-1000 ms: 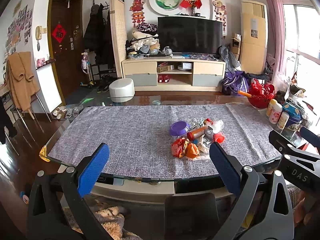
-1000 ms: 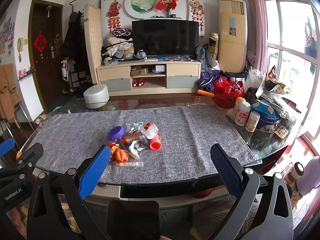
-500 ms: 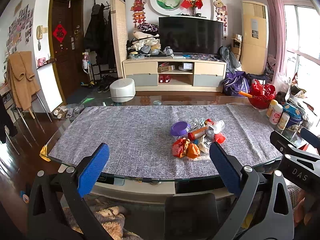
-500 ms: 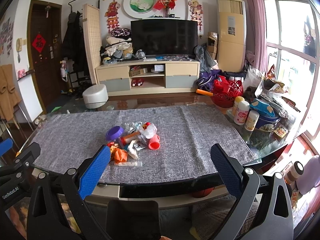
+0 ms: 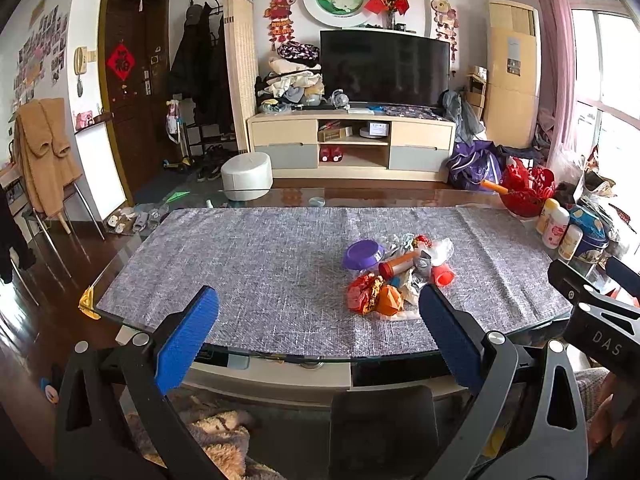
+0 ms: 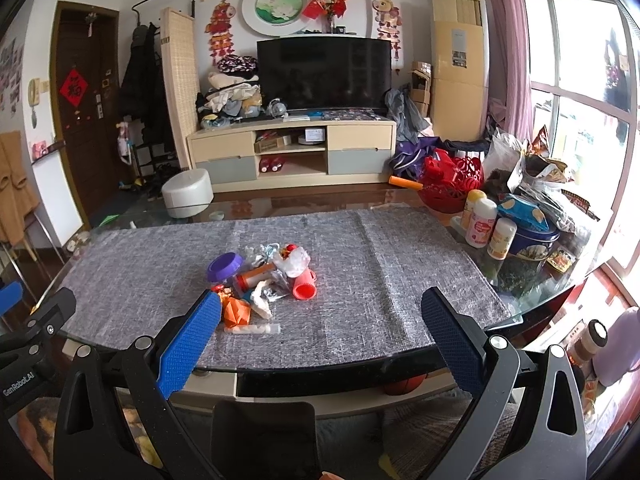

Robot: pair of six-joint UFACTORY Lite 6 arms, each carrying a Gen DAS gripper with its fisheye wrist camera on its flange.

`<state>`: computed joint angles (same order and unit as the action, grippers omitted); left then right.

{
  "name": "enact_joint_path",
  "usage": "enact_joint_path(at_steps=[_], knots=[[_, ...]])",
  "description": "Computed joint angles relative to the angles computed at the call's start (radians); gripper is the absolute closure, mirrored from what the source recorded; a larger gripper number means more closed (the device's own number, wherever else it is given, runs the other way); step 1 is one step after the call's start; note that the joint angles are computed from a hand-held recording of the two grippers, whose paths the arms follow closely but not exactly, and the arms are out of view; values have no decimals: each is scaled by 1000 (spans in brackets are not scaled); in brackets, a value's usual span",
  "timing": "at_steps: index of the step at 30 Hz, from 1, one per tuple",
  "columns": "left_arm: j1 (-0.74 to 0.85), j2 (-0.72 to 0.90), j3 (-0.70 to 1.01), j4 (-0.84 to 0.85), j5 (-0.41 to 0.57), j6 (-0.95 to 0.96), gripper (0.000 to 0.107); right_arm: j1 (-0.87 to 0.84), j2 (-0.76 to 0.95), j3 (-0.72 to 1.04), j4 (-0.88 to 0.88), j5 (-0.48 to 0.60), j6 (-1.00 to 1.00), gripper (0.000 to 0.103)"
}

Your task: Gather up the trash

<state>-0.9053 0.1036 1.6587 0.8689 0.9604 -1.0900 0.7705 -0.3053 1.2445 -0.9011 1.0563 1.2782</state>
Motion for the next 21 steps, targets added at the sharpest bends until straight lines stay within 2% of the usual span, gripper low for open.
enact_joint_path(at_steps=[3,8,14,21], knots=[[13,54,66,-14,7,40,12,-36,23,48,2,-16,-35,3],[69,173,245,-18,29,132,12,-160,53,108,49,-153,-130,3],[149,289,379,-77,-9,251,12,-320,179,181,157,-253,-260,3],[236,466,516,-184,-59,381,12,-412,320,194,266,-361,-366,3]])
